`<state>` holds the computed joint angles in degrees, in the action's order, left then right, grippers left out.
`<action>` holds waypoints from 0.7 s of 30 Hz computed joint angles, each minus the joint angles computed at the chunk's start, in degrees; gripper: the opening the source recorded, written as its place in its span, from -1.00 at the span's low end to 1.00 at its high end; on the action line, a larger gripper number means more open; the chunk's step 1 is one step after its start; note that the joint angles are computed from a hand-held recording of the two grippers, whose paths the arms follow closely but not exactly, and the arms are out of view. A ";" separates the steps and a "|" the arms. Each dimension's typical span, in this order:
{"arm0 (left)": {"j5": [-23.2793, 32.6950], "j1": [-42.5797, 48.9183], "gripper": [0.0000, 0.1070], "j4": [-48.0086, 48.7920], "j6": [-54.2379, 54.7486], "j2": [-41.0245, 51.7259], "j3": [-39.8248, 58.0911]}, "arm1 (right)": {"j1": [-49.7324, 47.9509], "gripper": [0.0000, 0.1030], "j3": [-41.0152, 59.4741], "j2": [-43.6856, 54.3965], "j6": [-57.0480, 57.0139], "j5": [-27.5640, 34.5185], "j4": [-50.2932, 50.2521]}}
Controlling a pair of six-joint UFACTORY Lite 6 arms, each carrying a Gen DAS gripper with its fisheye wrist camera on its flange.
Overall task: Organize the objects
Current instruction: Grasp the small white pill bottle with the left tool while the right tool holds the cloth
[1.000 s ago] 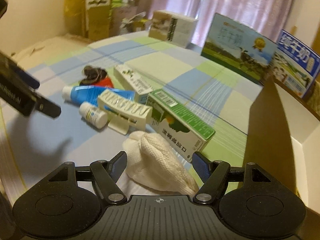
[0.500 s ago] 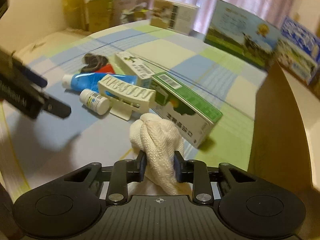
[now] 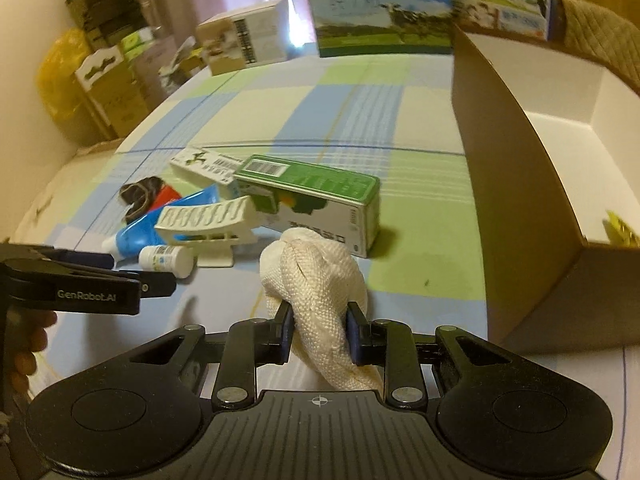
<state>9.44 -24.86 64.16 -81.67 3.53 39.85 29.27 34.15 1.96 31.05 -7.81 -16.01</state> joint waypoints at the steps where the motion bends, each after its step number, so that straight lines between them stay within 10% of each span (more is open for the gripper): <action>1: 0.14 -0.40 0.62 0.89 -1.53 1.12 0.87 | -0.73 -0.54 -0.28 0.08 3.58 -0.86 -3.72; 21: 2.62 -2.84 -0.21 25.56 -29.42 7.66 4.51 | -2.94 -0.54 -0.27 1.97 9.36 -4.72 -11.16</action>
